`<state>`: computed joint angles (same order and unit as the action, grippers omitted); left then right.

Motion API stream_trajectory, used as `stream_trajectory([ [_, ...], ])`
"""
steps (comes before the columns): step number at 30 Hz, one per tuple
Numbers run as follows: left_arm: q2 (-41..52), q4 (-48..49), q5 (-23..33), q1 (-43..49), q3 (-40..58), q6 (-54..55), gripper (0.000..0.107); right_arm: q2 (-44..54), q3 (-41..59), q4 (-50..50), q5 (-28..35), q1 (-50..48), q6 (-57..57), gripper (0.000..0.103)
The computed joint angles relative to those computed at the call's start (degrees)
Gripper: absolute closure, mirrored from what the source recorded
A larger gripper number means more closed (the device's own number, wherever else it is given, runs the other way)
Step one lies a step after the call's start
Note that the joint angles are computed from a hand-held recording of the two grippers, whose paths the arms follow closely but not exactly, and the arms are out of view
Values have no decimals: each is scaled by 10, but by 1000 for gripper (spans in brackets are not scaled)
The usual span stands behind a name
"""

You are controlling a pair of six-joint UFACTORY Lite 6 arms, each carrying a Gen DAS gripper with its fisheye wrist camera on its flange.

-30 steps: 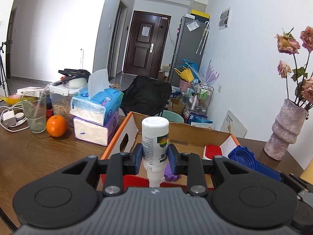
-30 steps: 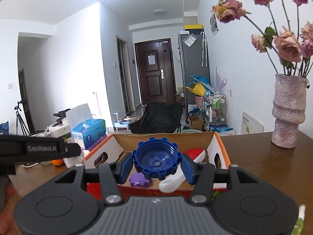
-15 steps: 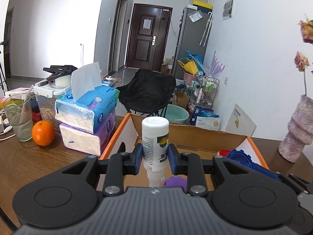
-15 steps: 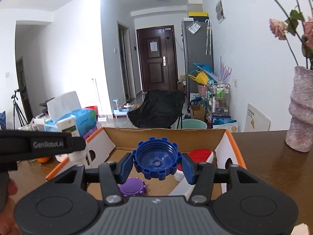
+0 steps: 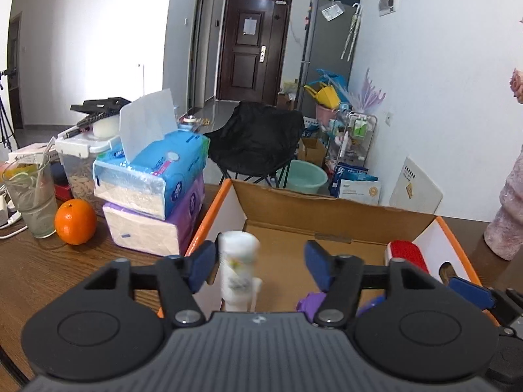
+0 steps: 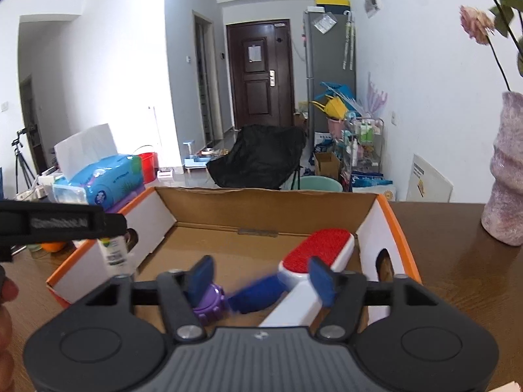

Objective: Organize rigid objects
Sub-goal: 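Carry the pill bottle and blue cap into the box and release both, then withdraw both grippers from the box toward the table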

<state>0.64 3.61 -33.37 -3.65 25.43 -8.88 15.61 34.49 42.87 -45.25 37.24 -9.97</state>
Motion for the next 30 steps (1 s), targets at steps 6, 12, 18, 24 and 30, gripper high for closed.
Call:
stream_trajectory([
  [6,-51,-58,-20,-22,-37,43,4,-8,-15,19,-22,9,0,0],
  [12,-68,-83,-11,-37,-43,61,4,-11,-14,12,-12,-3,3,0],
  [18,-77,-96,-6,-41,-49,71,4,-33,-32,23,-17,0,-5,0],
  [24,-102,-81,-6,-28,-68,62,4,-57,-57,38,-28,12,-9,0],
  [30,-143,-64,-2,-15,-101,55,4,-84,-88,60,-44,32,-13,0],
])
